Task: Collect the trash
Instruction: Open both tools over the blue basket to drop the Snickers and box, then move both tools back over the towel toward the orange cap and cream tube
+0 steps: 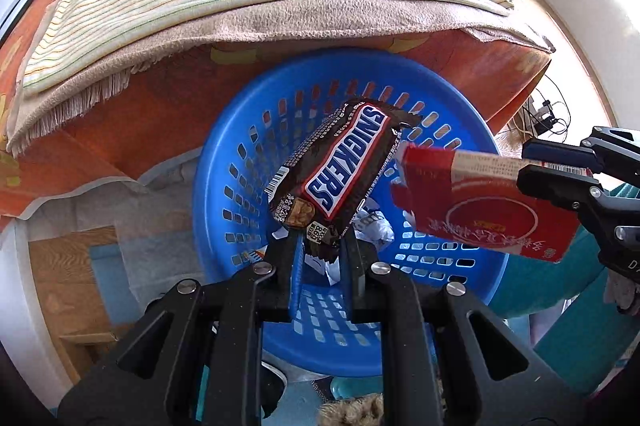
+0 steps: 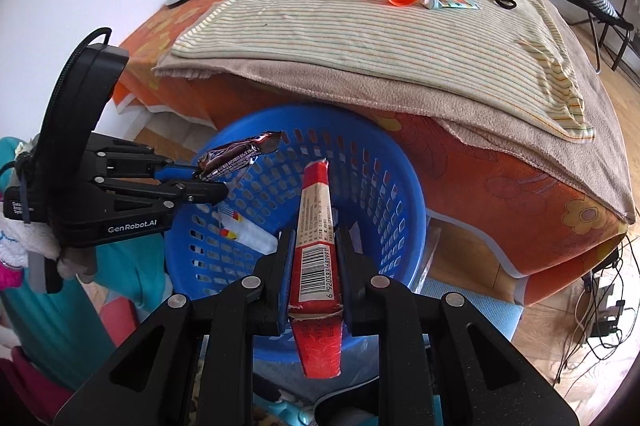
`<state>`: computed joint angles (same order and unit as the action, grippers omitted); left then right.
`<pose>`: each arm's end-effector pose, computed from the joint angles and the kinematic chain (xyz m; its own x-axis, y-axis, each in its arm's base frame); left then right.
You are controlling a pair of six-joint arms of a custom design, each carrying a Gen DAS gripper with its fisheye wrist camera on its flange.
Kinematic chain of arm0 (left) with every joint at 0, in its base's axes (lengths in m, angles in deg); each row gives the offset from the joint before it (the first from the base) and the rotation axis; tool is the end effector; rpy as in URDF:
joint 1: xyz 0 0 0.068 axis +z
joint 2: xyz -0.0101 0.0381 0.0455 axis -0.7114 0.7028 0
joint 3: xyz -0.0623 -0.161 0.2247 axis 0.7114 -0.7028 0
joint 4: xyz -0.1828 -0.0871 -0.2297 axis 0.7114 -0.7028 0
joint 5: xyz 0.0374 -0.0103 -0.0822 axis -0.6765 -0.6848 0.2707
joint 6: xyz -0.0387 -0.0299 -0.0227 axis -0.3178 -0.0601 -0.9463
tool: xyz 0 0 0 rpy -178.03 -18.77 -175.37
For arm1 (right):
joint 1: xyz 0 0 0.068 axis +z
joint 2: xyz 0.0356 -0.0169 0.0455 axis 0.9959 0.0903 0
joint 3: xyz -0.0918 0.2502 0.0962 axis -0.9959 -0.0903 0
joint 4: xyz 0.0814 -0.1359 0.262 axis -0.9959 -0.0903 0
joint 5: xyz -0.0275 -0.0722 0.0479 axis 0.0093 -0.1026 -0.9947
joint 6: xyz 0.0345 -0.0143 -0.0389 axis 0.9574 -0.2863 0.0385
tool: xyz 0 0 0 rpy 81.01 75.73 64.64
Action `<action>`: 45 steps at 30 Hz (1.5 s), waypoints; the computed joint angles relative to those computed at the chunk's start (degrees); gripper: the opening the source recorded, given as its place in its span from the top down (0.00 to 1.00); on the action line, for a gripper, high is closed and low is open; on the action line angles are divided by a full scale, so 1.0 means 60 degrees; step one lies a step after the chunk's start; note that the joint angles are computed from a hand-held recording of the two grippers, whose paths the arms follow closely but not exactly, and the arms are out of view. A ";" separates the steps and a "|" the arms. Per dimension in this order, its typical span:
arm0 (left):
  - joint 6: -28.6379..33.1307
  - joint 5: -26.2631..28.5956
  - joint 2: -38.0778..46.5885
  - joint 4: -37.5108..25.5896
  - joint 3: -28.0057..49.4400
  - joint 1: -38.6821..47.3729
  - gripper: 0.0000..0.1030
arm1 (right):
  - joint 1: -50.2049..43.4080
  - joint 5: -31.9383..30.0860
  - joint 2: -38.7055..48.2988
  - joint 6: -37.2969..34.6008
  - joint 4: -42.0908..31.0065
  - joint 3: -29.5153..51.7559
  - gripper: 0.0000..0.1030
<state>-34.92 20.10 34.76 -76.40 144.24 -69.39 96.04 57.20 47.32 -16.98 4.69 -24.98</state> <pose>0.2996 -0.1400 0.1813 -0.8382 0.4494 -0.3089 0.5067 0.8512 -0.1365 0.2546 0.0574 0.2158 -0.8754 -0.1281 -0.4661 -0.2392 0.9527 0.1875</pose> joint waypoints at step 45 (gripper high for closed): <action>-0.0077 -0.0037 0.0480 -0.0030 0.1740 0.0219 0.34 | -0.0208 0.1176 0.0606 0.0652 -0.0155 0.0665 0.28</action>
<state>-35.38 19.88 37.64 -76.58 154.68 -68.07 94.79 64.26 50.95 -13.07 3.76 -20.99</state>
